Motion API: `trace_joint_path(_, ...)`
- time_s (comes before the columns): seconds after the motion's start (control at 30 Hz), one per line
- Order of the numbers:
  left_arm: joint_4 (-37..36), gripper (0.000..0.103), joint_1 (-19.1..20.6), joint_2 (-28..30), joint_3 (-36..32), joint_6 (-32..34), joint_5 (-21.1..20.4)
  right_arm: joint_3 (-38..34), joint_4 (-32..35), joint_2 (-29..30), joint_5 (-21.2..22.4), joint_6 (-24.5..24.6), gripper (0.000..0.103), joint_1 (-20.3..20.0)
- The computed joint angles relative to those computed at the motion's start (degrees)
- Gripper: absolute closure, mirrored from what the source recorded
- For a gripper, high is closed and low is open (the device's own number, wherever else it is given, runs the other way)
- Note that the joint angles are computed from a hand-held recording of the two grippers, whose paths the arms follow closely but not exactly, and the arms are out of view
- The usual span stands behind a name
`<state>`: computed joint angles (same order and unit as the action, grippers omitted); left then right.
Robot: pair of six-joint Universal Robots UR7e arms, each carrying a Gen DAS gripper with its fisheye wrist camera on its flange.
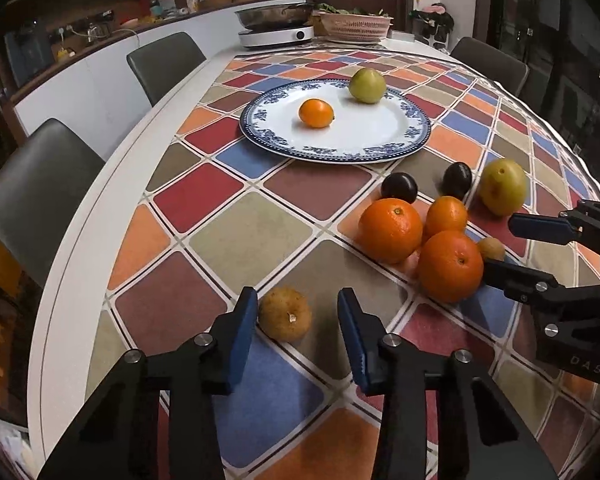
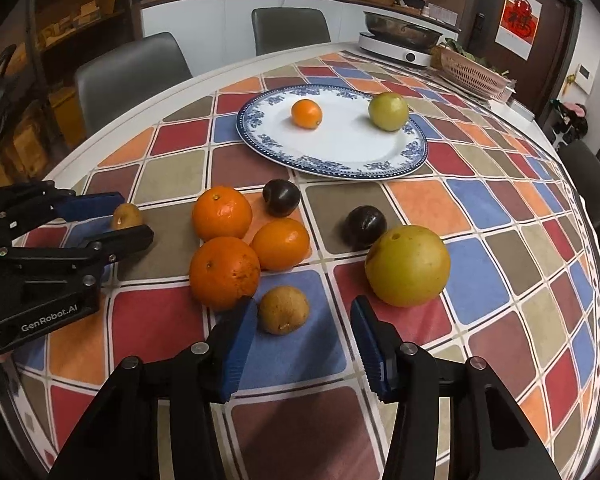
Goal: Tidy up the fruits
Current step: 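Grasp a brown kiwi with the left tool while the right tool grasps another kiwi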
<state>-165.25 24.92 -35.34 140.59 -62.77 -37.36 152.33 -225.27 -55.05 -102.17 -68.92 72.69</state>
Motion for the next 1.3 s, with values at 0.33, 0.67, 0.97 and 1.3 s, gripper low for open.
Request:
trace_joint_path(0.33,1.0,0.075,1.3,-0.1,-0.5,-0.4,-0.6,-0.9,3.8,-0.5,-0.8,2.1,0.074,-0.2)
trace_joint_path(0.67,0.7,0.075,-0.5,-1.0,0.4,-2.0,-1.0,0.5,0.9,-0.7,0.5,1.3,0.074,-0.1)
trace_joint_path(0.97,2.0,0.075,-4.5,-3.6,1.4,-4.1,-0.1,2.4,2.9,-6.0,3.9,1.5,0.074,0.4)
trace_joint_path(1.3,3.1,0.075,-5.5,-6.0,0.2,-1.9,2.9,2.7,7.9,-12.4,7.6,1.9,0.074,2.6)
